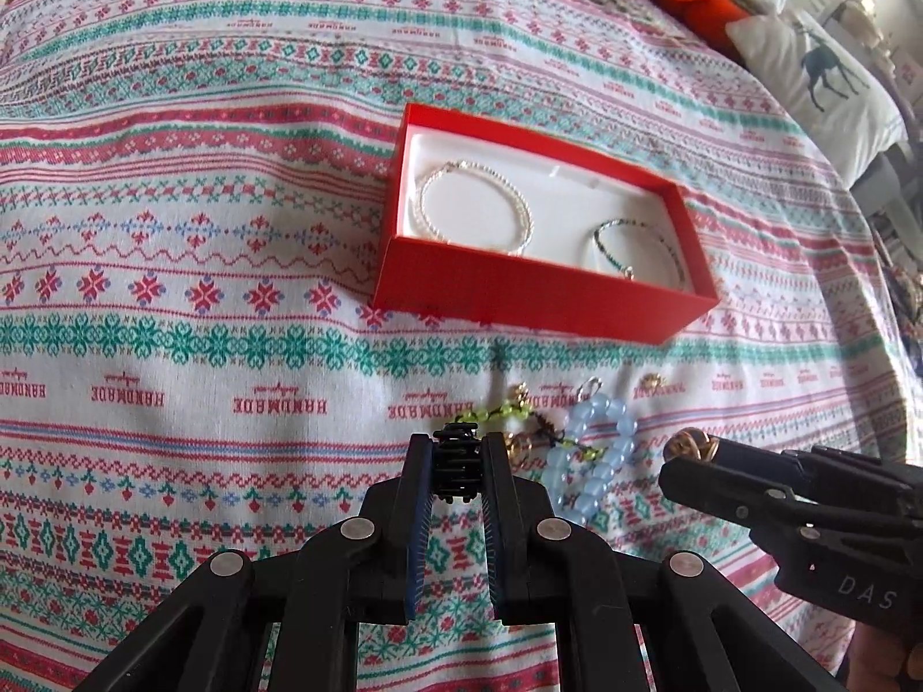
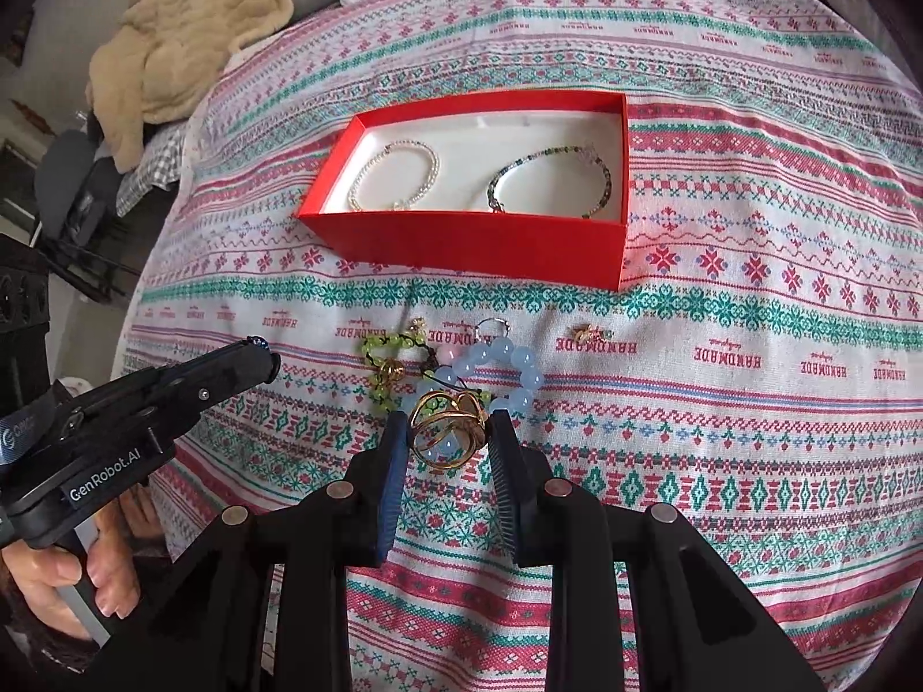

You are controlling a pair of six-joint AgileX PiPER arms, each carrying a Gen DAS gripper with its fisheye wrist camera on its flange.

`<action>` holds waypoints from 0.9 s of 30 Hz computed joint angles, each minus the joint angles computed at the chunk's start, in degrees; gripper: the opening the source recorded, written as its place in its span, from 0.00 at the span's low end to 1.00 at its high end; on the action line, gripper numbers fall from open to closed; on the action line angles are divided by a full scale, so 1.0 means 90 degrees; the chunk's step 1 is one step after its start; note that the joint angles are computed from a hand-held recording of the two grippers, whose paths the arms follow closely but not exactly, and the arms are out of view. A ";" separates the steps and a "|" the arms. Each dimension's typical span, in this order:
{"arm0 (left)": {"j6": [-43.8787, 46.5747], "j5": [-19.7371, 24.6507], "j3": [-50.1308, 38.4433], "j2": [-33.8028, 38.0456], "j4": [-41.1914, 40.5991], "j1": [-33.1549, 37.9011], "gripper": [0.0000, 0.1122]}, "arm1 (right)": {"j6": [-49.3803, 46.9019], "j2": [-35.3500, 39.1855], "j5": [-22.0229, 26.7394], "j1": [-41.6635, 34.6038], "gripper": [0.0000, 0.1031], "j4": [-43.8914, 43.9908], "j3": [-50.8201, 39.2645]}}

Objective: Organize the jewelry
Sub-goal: 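Carry the clip and rings into the red box and open both tools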

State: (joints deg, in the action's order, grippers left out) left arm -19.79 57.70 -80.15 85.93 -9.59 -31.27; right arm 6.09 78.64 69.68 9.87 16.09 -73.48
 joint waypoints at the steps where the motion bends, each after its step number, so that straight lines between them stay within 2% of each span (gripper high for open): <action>1: -0.0035 -0.0004 -0.0048 0.0017 0.0016 -0.0014 0.09 | 0.0001 -0.0001 0.0001 -0.0012 0.29 -0.0009 -0.0030; 15: -0.0049 0.0033 -0.0908 0.0387 -0.0003 0.0068 0.09 | 0.0126 0.0231 -0.0072 -0.0140 0.29 -0.0292 -0.0542; 27: -0.0010 -0.0100 -0.1753 0.1177 -0.0263 0.0227 0.09 | -0.0068 0.0692 -0.0167 -0.0576 0.29 -0.0056 -0.1186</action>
